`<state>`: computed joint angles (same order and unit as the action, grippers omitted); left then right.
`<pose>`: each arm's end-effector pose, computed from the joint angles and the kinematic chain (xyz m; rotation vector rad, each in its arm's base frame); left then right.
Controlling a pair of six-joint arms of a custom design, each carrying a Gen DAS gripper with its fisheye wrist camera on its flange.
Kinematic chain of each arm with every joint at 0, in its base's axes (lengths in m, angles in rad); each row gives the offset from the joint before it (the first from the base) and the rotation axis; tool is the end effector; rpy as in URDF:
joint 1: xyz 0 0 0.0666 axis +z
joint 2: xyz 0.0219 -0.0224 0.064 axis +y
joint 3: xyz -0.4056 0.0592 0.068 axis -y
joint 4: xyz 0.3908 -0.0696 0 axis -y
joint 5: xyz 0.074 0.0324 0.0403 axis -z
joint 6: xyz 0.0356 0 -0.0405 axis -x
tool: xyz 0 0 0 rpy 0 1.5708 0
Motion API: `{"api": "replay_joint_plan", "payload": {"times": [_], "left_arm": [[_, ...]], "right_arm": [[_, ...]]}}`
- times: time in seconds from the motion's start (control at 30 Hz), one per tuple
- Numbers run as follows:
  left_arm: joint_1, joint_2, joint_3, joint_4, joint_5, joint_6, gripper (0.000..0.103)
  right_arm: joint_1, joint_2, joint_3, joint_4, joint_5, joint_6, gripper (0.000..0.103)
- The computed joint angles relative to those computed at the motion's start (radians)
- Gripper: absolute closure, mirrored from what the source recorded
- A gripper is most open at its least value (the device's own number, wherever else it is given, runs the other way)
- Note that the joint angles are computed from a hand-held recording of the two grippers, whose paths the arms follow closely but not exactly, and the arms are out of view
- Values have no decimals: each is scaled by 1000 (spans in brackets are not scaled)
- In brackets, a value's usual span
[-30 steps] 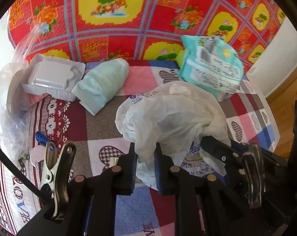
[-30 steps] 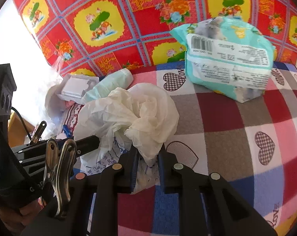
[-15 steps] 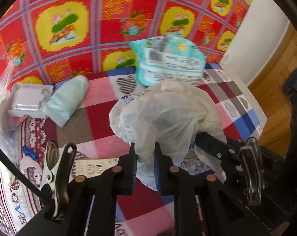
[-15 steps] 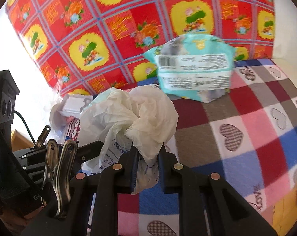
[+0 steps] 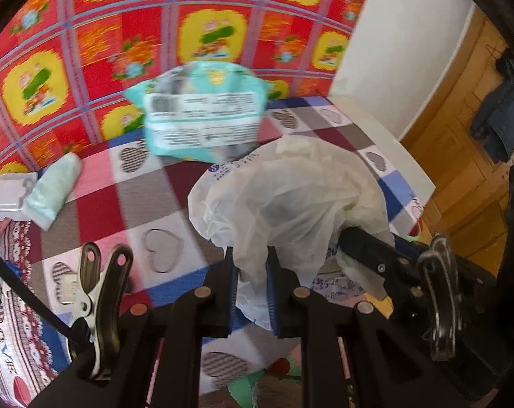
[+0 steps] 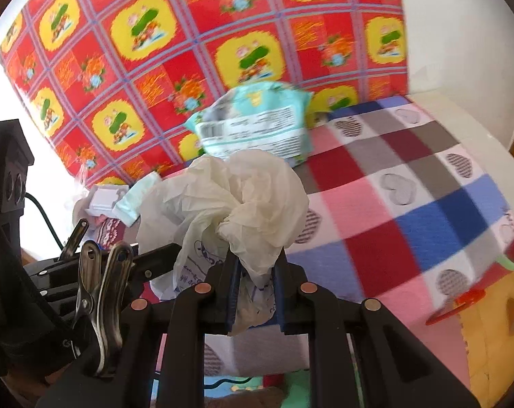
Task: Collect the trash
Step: 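Lift the white bag with both tools and carry it over the red bin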
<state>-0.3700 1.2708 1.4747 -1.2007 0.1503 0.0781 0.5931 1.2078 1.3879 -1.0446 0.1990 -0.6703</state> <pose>0.3791 -0.1532 0.5255 0.4339 2.5557 -0.3602 0.3329 0.2154 0.5209 0.1838 2.4334 0.3343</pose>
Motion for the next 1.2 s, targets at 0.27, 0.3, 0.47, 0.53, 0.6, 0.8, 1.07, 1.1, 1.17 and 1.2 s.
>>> {"api": "replay_joint_plan", "payload": {"times": [0.27, 0.3, 0.47, 0.53, 0.6, 0.8, 1.07, 1.1, 1.17, 1.2], "left_arm": [[-183, 28, 41, 16, -71, 99, 88], [-205, 35, 50, 17, -82, 110, 88], [-307, 76, 102, 18, -124, 161, 88], [-341, 93, 122, 19, -138, 181, 88], [-374, 114, 145, 21, -149, 204, 88], [-460, 198, 238, 17, -175, 250, 88], [-534, 317, 374, 14, -168, 233, 88], [-541, 336, 395, 13, -163, 228, 88], [-557, 379, 440, 15, -150, 222, 88], [-563, 404, 465, 18, -141, 216, 88]], "right_arm": [[-102, -140, -74, -38, -6, 64, 85], [-118, -158, -82, -44, -8, 76, 85], [-204, -234, -111, -68, -33, 137, 85], [-248, -265, -122, -77, -50, 166, 85], [-297, -292, -132, -87, -72, 198, 85], [-467, -337, -143, -120, -165, 323, 85], [-713, -365, -158, -127, -270, 437, 85], [-744, -366, -159, -127, -281, 450, 85], [-811, -361, -161, -126, -307, 481, 85], [-852, -356, -162, -125, -324, 500, 85]]}}
